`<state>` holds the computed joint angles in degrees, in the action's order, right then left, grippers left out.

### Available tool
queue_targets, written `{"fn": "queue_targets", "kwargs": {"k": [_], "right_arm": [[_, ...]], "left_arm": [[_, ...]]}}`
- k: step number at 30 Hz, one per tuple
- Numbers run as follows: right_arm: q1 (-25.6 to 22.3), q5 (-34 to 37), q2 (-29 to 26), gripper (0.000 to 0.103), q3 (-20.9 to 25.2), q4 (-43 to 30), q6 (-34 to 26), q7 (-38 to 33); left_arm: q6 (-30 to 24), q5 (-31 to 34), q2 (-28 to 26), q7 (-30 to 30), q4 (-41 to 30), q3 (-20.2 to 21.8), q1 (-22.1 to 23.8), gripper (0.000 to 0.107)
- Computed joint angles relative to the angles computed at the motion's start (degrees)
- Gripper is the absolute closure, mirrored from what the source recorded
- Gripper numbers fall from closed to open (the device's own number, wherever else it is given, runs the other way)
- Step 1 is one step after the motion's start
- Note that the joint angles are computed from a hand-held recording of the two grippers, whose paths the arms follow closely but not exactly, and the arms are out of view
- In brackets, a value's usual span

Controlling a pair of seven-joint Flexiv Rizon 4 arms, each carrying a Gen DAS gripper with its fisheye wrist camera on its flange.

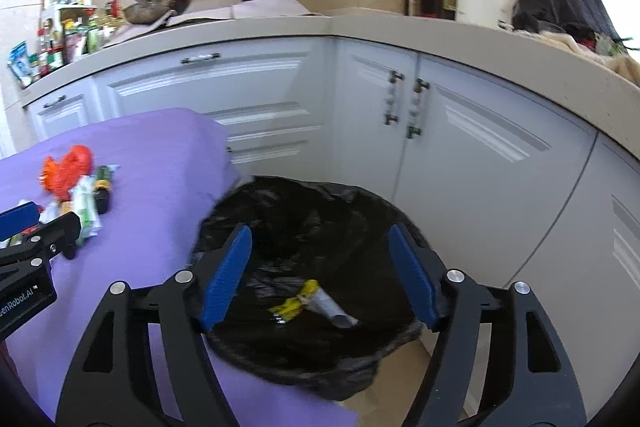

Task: Collect trash
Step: 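Open the left gripper to drop the wrapper into the bin, then move the left gripper back over the trash pile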

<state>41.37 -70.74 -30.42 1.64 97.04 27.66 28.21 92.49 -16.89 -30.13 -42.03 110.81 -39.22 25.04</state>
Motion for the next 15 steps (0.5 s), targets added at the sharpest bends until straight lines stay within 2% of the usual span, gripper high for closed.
{"fn": "queue_targets", "kwargs": {"k": [5, 10, 15], "right_arm": [[1.58, -0.63, -2.86, 0.032, -0.56, -4.87, 0.91, -2.98], [3.58, -0.13, -5.81, 0.026, -2.00, -9.60, 1.86, -5.01], [4.84, 0.97, -8.87, 0.026, -3.35, -14.34, 5.17, -8.35]], "left_arm": [[1.89, 0.08, 0.61, -1.20, 0.69, 0.44, 3.07, 0.045], [3.06, 1.01, 0.93, -3.65, 0.59, 3.06, 4.70, 0.044], [3.36, 1.76, 0.71, -5.65, -0.06, 6.45, 5.63, 0.042]]}}
